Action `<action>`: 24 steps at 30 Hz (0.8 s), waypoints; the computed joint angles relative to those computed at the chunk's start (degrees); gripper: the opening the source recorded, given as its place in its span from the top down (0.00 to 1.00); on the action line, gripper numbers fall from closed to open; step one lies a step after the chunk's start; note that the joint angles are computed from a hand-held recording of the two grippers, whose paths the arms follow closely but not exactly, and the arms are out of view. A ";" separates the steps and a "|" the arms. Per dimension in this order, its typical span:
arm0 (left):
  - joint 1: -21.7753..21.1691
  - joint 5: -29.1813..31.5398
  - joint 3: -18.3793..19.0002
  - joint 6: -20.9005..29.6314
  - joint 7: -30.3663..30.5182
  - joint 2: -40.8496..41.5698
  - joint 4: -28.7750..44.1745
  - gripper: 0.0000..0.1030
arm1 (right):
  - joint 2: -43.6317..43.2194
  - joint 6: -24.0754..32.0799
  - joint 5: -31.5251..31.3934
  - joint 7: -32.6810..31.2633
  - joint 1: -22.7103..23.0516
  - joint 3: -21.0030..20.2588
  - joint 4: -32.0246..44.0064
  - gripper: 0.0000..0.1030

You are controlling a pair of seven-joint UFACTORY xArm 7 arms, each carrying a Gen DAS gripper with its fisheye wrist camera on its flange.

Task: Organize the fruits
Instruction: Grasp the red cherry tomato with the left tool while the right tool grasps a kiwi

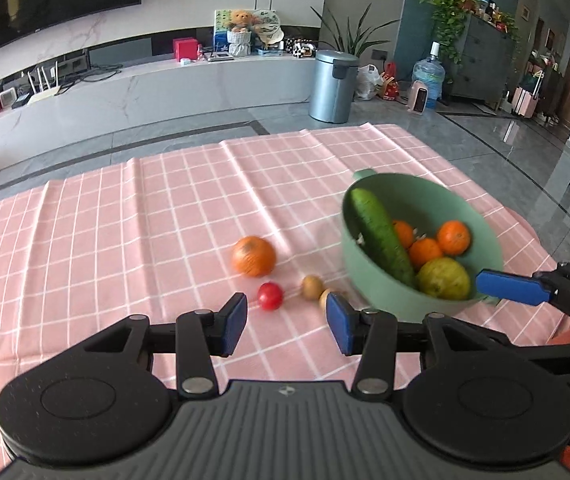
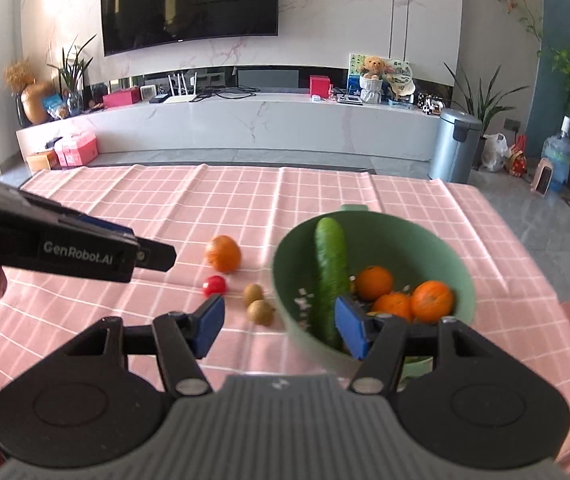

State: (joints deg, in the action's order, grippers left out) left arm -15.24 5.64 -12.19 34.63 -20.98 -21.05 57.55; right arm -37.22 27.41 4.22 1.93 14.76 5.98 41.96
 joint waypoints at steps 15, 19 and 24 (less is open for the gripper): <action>-0.54 -5.88 2.70 -6.09 5.53 0.12 -7.60 0.50 | 7.55 -4.33 -5.14 14.07 -3.66 7.91 -0.80 0.65; -0.18 -6.85 3.09 -8.27 4.14 1.23 -7.91 0.54 | 9.44 -7.14 -10.63 24.88 -8.25 11.76 -1.39 0.65; 0.14 -7.82 3.47 -11.46 3.17 3.11 -7.83 0.56 | 11.79 -10.93 -17.57 37.12 -12.39 15.54 -1.60 0.65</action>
